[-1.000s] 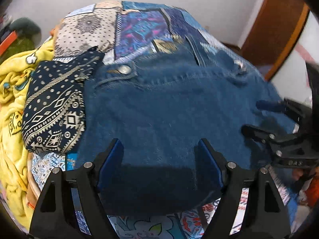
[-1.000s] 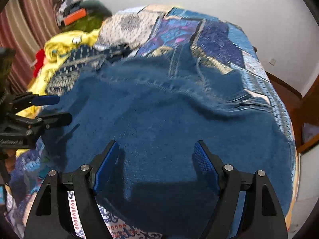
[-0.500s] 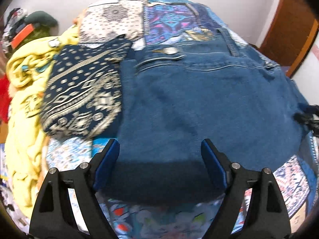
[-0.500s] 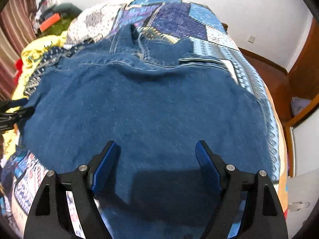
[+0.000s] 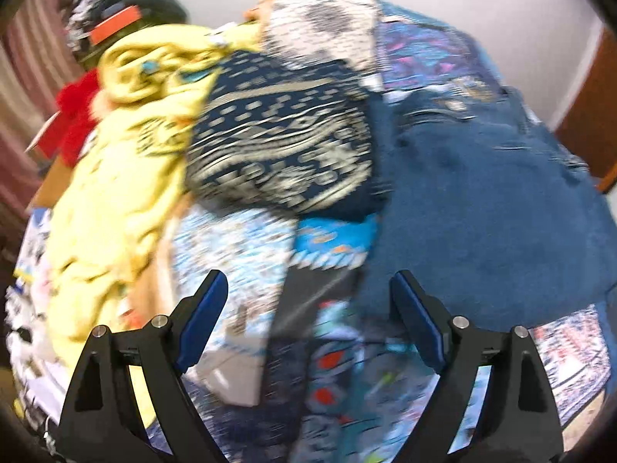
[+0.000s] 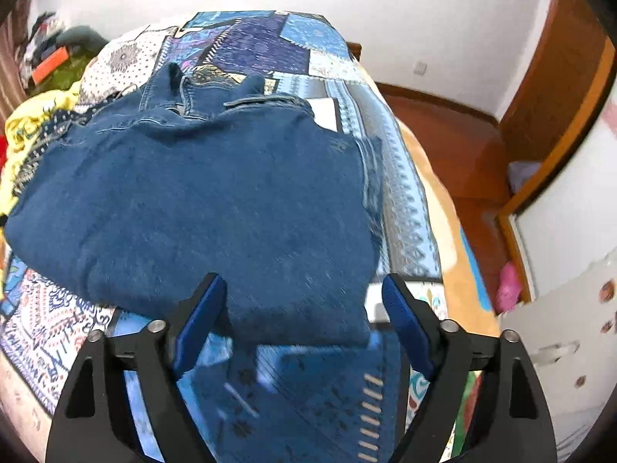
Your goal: Fold large clothes
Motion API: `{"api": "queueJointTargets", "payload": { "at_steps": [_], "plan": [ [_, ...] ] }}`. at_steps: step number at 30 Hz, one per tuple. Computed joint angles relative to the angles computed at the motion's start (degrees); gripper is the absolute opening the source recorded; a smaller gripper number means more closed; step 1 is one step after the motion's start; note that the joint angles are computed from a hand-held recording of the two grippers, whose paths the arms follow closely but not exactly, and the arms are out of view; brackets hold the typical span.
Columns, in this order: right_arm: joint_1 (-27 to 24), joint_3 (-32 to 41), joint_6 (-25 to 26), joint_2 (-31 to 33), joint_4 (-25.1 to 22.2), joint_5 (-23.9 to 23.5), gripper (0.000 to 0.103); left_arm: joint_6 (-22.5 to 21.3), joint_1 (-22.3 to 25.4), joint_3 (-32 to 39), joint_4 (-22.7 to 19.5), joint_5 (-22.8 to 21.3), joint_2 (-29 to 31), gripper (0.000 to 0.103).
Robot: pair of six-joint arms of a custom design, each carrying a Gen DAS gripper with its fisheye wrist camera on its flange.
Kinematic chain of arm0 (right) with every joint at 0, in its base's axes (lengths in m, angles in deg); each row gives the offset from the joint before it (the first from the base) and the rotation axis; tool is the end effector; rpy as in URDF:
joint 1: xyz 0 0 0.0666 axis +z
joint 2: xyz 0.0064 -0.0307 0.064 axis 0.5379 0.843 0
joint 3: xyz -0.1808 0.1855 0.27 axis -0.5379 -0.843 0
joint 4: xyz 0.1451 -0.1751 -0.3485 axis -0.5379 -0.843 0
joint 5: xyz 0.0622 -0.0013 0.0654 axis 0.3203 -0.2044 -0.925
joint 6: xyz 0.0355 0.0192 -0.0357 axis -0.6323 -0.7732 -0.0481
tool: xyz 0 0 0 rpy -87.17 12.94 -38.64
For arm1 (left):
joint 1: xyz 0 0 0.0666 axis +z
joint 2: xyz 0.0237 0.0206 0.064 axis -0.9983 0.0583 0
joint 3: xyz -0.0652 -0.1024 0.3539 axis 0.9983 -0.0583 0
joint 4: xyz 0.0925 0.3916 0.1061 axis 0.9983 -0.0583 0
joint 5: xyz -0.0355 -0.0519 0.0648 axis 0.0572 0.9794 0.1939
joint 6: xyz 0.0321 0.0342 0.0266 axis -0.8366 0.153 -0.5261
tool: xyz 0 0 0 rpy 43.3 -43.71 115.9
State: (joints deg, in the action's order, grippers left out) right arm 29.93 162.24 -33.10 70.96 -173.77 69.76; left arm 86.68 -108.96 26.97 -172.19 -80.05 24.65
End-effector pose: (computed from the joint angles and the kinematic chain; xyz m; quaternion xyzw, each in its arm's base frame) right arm 0.5921 -0.0196 0.5870 -0.1885 0.9419 0.0526 0.2731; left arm 0.4709 -0.1789 0.5188 -0.2292 0.9370 0.0577 0.2573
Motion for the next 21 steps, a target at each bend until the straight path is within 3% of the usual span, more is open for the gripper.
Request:
{"api": "queueJointTargets", "payload": {
  "at_steps": [3,6,10,13,21],
  "plan": [
    [-0.8,-1.6,-1.8,-1.1,0.5,0.3,0.083,2.0,0.1,-3.2,-0.5,-0.5,-3.1,0.088],
    [-0.6,-2.9,-2.4,-2.1,1.5,5.2,0.083,3.3,-0.7,-5.4,0.7,-0.9,-5.9,0.088],
    [-0.6,-1.1,-2.2,-1.8,0.9,5.2,0.083,3.7,-2.4,-5.1,3.0,-0.2,-7.3,0.088],
    [-0.1,-0.1,-2.4,-2.7,1.8,3.3,0.083,2.9,-3.4,-3.4,5.5,2.1,-6.7,0.088],
    [5.1,1.4,-1.8,-3.2,2.4,-2.6,0.083,7.5,-3.8,-5.7,17.9,13.9,-5.6,0.088]
  ]
}}
